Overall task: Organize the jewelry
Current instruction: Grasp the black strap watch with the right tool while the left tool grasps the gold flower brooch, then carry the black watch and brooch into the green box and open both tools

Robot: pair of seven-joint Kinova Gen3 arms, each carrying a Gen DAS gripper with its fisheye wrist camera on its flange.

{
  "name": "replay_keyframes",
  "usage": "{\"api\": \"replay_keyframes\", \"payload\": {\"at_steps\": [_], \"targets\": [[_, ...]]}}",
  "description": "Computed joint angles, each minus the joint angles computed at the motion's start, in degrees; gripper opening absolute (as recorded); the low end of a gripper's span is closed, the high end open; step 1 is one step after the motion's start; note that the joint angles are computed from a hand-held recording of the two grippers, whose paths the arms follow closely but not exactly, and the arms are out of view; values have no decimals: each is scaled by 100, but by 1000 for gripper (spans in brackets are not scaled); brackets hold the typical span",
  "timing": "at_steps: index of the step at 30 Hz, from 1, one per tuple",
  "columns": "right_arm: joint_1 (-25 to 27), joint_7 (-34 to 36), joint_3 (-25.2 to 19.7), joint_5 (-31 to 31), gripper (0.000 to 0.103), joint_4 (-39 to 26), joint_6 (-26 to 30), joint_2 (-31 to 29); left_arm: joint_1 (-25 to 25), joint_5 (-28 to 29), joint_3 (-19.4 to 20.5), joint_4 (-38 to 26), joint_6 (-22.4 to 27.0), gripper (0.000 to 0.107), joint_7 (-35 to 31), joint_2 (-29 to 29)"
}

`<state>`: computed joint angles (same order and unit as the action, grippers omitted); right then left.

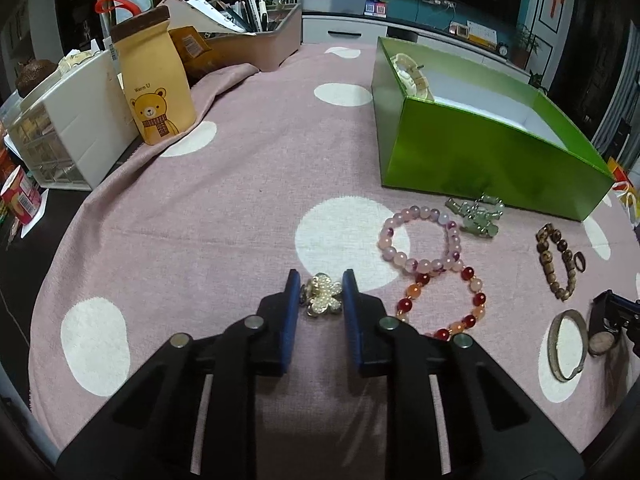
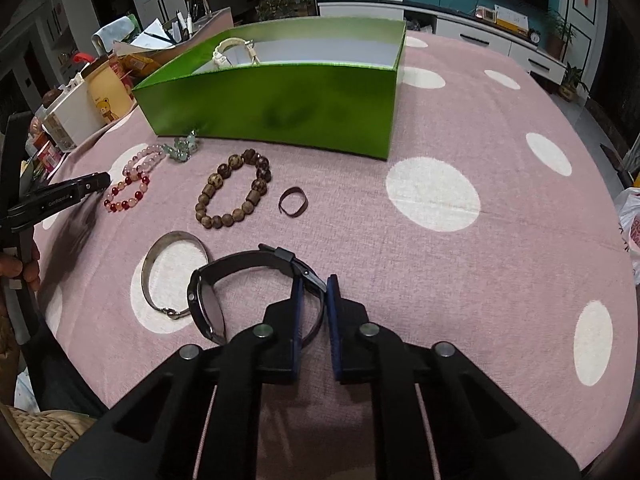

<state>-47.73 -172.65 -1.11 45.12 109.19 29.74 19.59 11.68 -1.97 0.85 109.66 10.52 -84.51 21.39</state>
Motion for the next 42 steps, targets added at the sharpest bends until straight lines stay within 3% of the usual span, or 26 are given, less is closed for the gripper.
{"api": "replay_keyframes", "payload": {"at_steps": [10, 17, 25, 34, 42], "targets": [[-129, -705, 2, 741, 10, 67, 151, -211, -855, 543, 877, 126, -40, 19, -572, -160], [-10, -1237, -158, 1395, 10, 49, 329, -380, -1062, 846, 1257, 110, -109, 19, -1014, -427], [245, -1610, -337, 2158, 10, -170, 538, -423, -1182, 1306, 1726, -455, 148, 19, -1685, -380], [569, -1323, -286, 2319, 10, -716, 485, -110, -704, 1512, 1504, -1593, 666, 19, -1853, 145], [709, -334, 13, 1629, 10, -1467, 364, 411, -248, 1441, 1083, -2867, 1473, 19, -1535, 939]]}}
